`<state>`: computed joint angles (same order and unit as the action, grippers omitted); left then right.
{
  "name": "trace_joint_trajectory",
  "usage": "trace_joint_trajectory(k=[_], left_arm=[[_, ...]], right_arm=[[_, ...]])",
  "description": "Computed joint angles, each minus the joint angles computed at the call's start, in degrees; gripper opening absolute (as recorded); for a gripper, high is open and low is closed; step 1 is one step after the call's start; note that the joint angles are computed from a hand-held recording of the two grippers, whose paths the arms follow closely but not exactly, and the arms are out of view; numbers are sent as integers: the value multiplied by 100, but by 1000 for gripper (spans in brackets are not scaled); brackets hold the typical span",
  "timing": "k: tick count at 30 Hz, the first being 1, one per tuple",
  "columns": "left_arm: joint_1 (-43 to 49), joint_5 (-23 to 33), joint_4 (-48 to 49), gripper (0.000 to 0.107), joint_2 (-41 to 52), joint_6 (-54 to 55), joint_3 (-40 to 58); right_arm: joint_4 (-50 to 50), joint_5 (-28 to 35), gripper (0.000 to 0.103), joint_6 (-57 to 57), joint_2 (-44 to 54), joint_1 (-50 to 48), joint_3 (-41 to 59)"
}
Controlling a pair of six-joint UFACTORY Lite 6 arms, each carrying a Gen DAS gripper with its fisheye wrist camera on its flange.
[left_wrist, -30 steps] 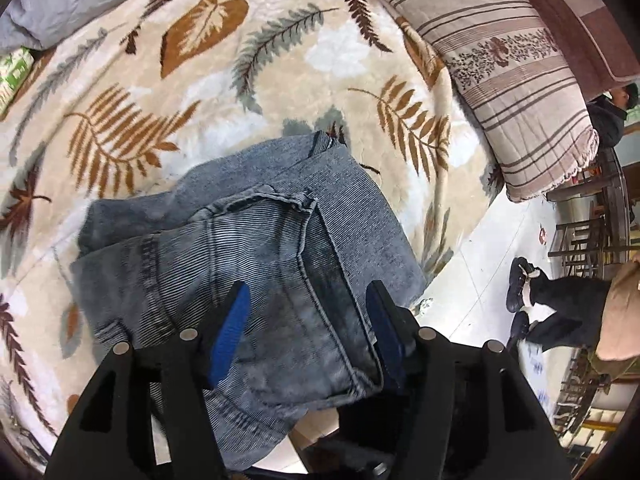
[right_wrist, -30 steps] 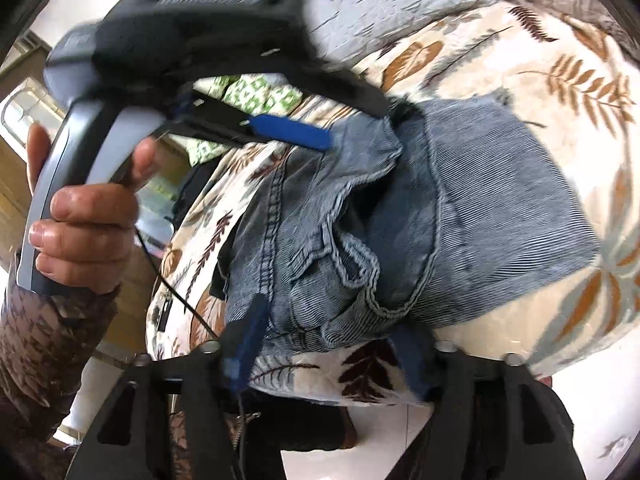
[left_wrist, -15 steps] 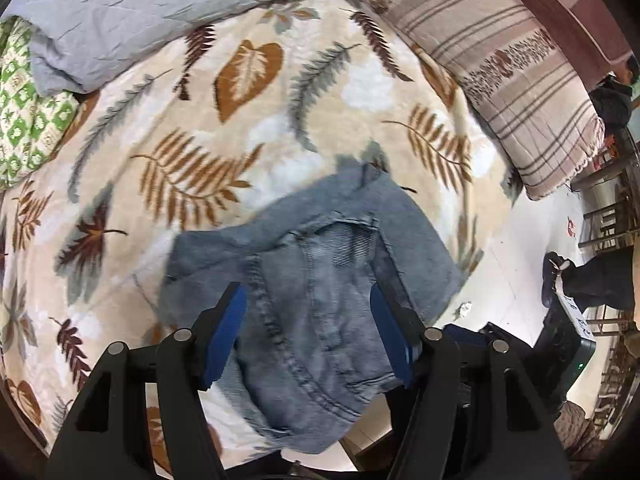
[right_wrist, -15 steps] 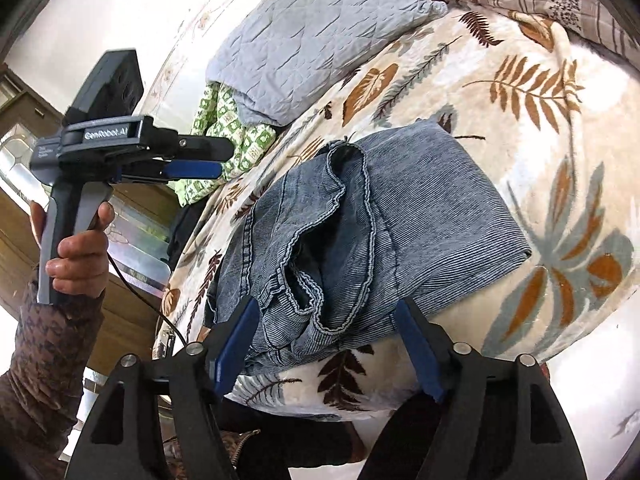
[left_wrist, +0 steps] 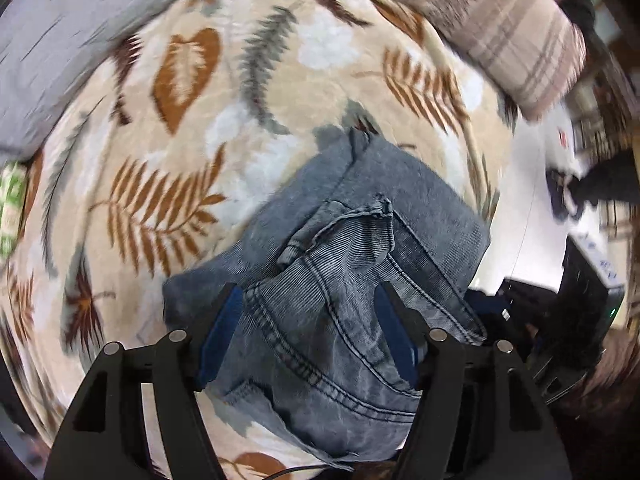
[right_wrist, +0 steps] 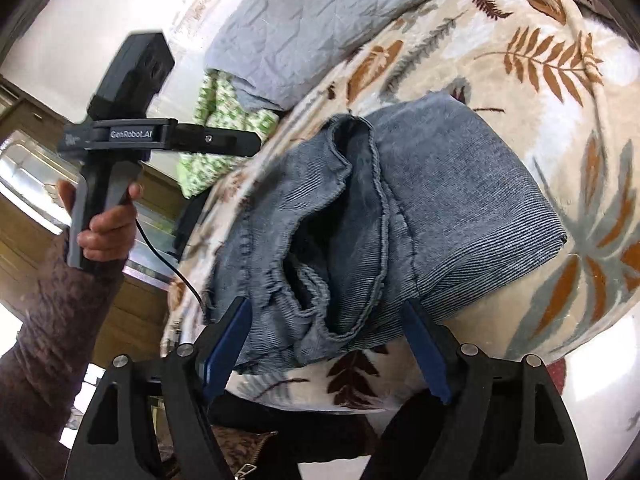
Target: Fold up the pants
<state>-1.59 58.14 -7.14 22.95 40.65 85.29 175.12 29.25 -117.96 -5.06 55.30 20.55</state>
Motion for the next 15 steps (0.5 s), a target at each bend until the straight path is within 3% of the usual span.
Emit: trace_joint_trajectory(k=[4,7,12,15], left_arm=[[-186,36,172,68,320,230,136],[-274,-6,342,69,479,303,56],[-170,-486,215,70,248,644,-568],[-21,-439,7,70,156,764,-618]], right_arm=[[-517,424,80,505,340,-70,126],[-189,359,80,141,260,174,211],[136,-40,64,63,178,292,313],[71,-449,58,341,-234,394,220]])
